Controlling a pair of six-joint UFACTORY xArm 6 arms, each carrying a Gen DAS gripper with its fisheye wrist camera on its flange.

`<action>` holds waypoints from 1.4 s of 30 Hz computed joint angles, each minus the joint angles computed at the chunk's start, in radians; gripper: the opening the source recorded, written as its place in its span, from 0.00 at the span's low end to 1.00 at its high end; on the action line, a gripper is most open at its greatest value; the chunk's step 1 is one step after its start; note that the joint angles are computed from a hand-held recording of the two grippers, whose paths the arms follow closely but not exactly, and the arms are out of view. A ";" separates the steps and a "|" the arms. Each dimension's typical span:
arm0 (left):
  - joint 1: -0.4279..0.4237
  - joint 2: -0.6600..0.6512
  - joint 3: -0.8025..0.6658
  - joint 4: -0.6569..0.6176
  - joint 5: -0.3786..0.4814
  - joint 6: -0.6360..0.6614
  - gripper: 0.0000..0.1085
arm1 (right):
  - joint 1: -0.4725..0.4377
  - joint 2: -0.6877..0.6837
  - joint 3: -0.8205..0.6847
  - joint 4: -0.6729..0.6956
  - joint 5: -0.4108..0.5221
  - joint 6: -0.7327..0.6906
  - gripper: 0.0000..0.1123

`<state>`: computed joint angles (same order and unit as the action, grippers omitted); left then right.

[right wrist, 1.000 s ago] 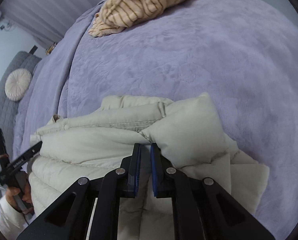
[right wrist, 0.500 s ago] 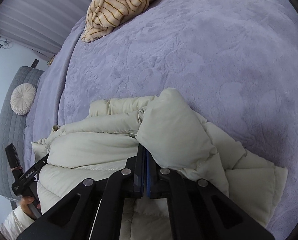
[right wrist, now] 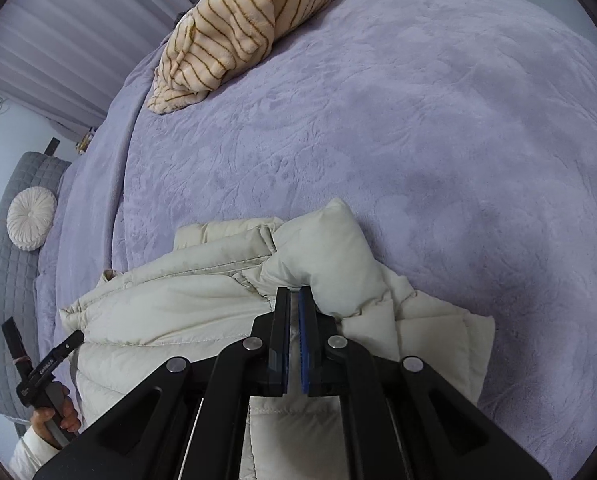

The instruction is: Fold large clothes

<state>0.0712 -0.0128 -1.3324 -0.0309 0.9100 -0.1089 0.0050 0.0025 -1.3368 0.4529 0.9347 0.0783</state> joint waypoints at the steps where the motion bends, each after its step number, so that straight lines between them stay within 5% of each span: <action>1: 0.007 -0.010 0.000 -0.025 0.009 0.007 0.95 | 0.001 -0.002 -0.004 -0.005 0.003 0.005 0.04; 7: 0.046 -0.074 0.004 -0.146 0.073 0.066 0.95 | 0.002 -0.060 0.004 0.024 0.032 -0.006 0.06; 9: 0.049 -0.094 0.016 -0.152 0.096 0.079 0.95 | -0.002 -0.077 0.013 0.044 0.040 -0.007 0.20; 11: 0.054 -0.120 0.037 -0.143 0.113 0.080 0.95 | -0.004 -0.097 0.029 0.040 0.046 0.015 0.55; 21: 0.265 -0.214 0.158 -0.541 0.413 0.213 0.95 | -0.064 -0.472 0.353 0.222 0.146 0.060 0.60; 27: 0.315 -0.260 0.242 -0.609 0.479 0.246 0.95 | -0.135 -0.701 0.601 0.328 0.231 0.173 0.60; 38: 0.226 -0.247 0.257 -0.560 0.431 0.234 0.95 | -0.037 -0.663 0.755 0.607 -0.049 0.152 0.60; 42: 0.216 -0.256 0.259 -0.522 0.413 0.226 0.78 | -0.010 -0.616 0.743 0.639 -0.103 0.149 0.60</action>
